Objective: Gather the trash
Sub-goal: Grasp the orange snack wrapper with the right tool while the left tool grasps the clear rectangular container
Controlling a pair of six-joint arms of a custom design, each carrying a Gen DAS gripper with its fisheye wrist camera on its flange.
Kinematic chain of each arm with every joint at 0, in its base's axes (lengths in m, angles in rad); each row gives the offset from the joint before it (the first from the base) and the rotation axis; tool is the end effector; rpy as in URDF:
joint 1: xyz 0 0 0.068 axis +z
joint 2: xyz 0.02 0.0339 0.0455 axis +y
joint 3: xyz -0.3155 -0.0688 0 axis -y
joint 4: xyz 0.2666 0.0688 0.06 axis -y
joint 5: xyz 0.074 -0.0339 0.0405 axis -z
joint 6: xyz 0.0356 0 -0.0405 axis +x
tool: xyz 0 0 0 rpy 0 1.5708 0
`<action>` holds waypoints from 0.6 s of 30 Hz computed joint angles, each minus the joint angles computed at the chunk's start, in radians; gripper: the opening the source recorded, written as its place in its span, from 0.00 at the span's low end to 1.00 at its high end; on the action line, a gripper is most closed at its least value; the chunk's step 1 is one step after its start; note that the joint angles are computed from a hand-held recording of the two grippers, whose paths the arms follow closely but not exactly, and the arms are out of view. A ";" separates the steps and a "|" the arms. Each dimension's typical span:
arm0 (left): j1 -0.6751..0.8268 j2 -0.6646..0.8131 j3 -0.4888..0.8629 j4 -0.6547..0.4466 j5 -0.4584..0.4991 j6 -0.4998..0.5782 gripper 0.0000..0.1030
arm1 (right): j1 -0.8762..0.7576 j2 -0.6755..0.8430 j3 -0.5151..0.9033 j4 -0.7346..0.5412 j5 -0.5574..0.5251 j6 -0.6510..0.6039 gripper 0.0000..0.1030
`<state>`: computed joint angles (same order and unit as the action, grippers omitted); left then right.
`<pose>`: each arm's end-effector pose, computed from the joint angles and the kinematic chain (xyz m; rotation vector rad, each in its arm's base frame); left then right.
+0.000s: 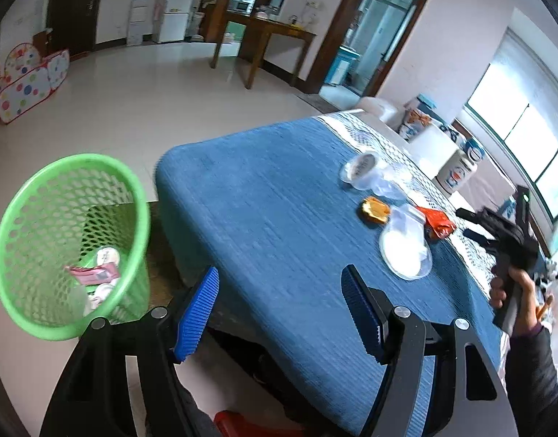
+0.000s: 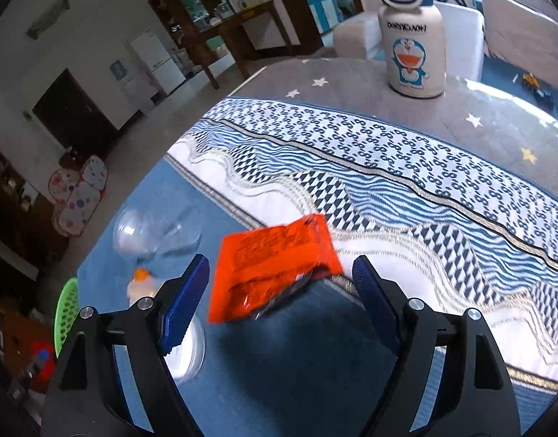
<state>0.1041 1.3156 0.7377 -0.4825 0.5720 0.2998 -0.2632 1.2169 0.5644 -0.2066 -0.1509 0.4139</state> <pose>0.2479 0.0065 0.2327 0.4306 2.4437 -0.5833 0.2237 -0.0547 0.2126 0.7431 2.3162 0.2513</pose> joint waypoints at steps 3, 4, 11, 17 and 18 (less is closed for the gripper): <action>-0.071 -0.007 -0.007 0.017 -0.029 -0.031 0.65 | -0.013 0.056 0.022 0.006 -0.017 -0.018 0.73; -0.100 -0.006 -0.008 0.024 -0.040 -0.044 0.65 | -0.011 0.076 0.027 0.012 -0.014 -0.027 0.71; -0.265 0.010 -0.006 0.059 -0.097 -0.112 0.65 | -0.008 0.133 0.047 0.014 -0.026 -0.050 0.51; -0.398 0.068 0.016 0.104 -0.134 -0.169 0.65 | -0.014 0.090 0.023 0.016 -0.043 -0.084 0.37; -0.418 0.075 0.020 0.109 -0.139 -0.179 0.65 | -0.015 0.085 0.023 0.014 -0.045 -0.087 0.36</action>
